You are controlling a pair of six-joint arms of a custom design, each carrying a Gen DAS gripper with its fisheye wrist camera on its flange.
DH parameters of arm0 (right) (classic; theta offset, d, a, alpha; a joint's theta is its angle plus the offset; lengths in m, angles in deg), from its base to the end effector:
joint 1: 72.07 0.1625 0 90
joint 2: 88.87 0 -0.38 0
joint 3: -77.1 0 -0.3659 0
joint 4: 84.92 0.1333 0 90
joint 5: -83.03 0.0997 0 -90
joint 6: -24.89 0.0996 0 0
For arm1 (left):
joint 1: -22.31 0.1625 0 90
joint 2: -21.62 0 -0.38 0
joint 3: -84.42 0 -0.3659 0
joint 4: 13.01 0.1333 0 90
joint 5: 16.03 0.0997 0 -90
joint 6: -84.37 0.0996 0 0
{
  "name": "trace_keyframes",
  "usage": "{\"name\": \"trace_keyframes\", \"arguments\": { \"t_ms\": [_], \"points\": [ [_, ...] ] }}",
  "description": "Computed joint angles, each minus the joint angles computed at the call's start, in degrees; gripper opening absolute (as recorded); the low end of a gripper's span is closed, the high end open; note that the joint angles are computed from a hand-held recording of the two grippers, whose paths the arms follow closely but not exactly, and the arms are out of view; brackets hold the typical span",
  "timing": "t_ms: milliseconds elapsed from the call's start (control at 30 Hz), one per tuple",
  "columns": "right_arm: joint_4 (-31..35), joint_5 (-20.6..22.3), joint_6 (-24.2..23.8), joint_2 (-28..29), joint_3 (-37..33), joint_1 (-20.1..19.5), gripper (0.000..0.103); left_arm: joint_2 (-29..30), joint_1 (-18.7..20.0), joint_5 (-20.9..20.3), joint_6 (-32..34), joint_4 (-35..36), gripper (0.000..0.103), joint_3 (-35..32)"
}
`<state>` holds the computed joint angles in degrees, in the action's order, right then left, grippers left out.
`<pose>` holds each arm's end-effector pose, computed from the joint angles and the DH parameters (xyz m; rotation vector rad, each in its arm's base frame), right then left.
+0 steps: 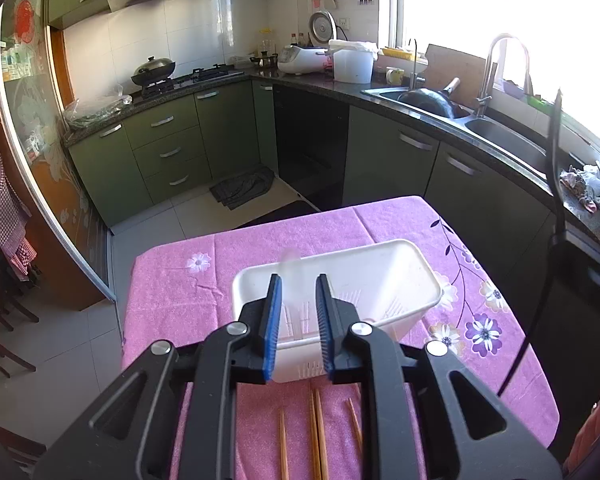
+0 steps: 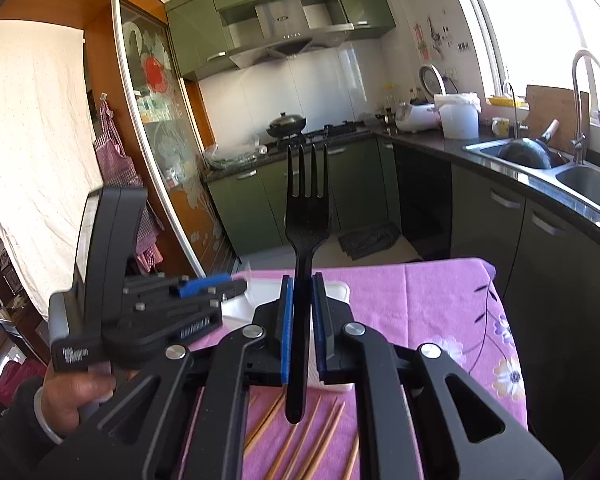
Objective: Organize utensils
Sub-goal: 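Lift the spoon into the white holder and open the left tool while the right tool carries the fork over, then lower the black fork into the white holder and open the right tool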
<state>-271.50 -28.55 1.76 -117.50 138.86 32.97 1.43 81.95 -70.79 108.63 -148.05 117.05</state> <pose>0.2925 -0.7160 0.1924 0.5049 -2.3031 1.4125 -0.2609 -0.8228 0.2000 0.9248 2.2886 -0.7592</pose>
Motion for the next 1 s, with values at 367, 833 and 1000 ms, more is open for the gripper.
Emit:
{"name": "trace_keyframes", "arguments": {
  "t_ms": [367,833,1000],
  "points": [
    [4.3,2.8,-11.2,20.7,-36.5,-0.8,0.010,-8.6,0.0,-2.0,-0.1,-5.9,0.025,12.1],
    [-2.1,2.8,-13.5,16.8,-22.3,-3.0,0.024,-14.1,0.9,-0.8,-1.7,-3.8,0.026,21.3],
    [-8.7,1.3,-12.3,10.5,-10.6,-1.8,0.025,-14.9,1.3,0.5,-3.1,-0.4,0.026,23.6]
  ]
}}
